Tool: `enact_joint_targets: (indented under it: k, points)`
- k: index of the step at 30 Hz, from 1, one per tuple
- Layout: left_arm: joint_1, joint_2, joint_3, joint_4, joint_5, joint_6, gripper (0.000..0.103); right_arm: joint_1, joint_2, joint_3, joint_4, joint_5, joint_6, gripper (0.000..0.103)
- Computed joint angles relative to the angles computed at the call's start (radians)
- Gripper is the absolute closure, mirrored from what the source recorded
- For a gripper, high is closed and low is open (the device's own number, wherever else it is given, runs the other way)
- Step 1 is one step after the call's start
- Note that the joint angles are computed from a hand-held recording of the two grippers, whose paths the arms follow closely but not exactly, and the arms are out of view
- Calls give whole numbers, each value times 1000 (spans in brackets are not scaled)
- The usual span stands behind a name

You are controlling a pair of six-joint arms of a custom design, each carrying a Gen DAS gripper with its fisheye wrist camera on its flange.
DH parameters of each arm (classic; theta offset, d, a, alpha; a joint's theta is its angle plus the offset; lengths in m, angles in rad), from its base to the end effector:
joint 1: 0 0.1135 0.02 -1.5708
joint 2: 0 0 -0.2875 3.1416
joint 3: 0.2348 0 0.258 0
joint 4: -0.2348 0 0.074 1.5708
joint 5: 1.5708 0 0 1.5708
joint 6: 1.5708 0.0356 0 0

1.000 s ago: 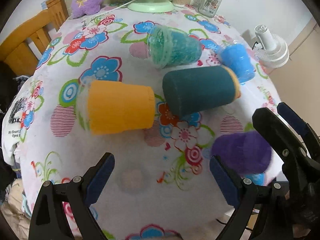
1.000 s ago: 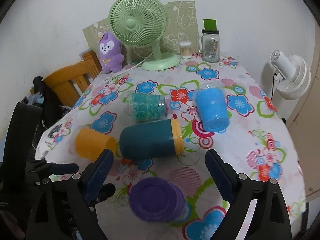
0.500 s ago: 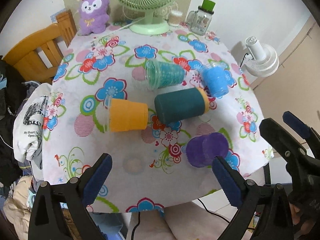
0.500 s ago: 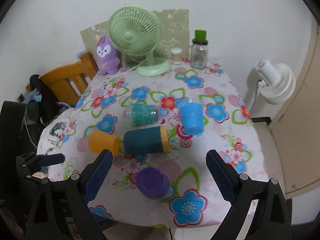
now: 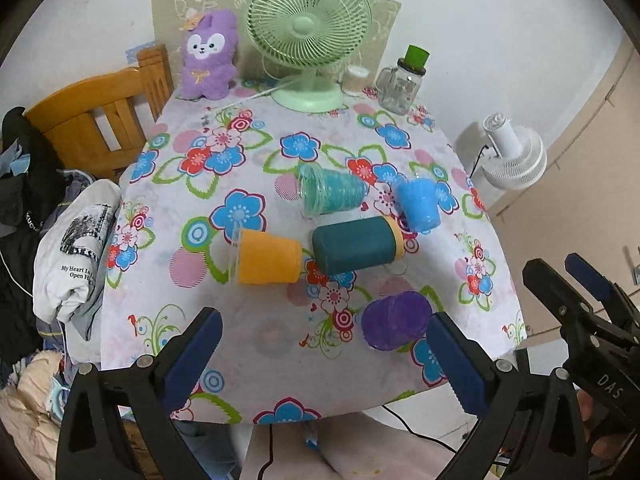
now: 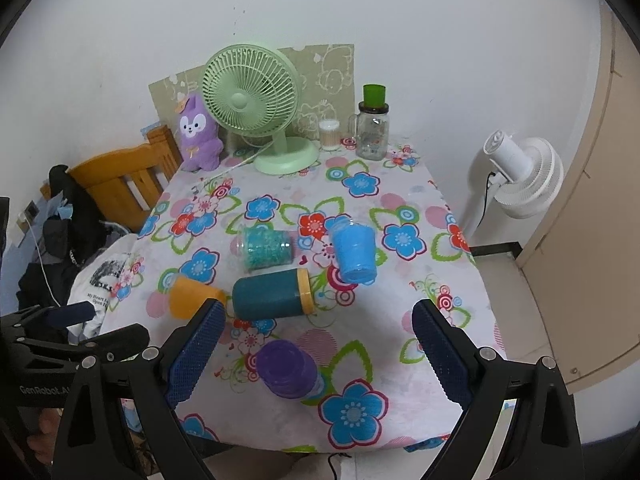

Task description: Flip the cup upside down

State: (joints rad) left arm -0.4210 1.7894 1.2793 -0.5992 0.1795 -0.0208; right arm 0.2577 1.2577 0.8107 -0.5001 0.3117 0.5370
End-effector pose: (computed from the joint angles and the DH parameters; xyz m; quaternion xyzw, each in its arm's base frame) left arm 0.3435 -0.1608 0.2264 0.2128 0.9462 -0.1350 0.2031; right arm 0.2413 0.0523 0.2451 0.1780 0.9244 -0.0189 0.3367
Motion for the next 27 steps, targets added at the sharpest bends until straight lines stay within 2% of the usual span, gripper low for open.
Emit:
enact_joint_targets:
  k: [12,15,24,27]
  points:
    - [-5,-53,-25,35,8,13,0,15,-28,15,-21,28,10,7]
    - [-14,-68,-36,60,-18,12,0,15,-31,17,-16,24,12,7]
    - [-4,-62,-26,49,24,18,0,24,-25,22,-30,31,18,7]
    - [-12,-74,-37,61,9,25,0,23,-26,20,-29,23,26,7]
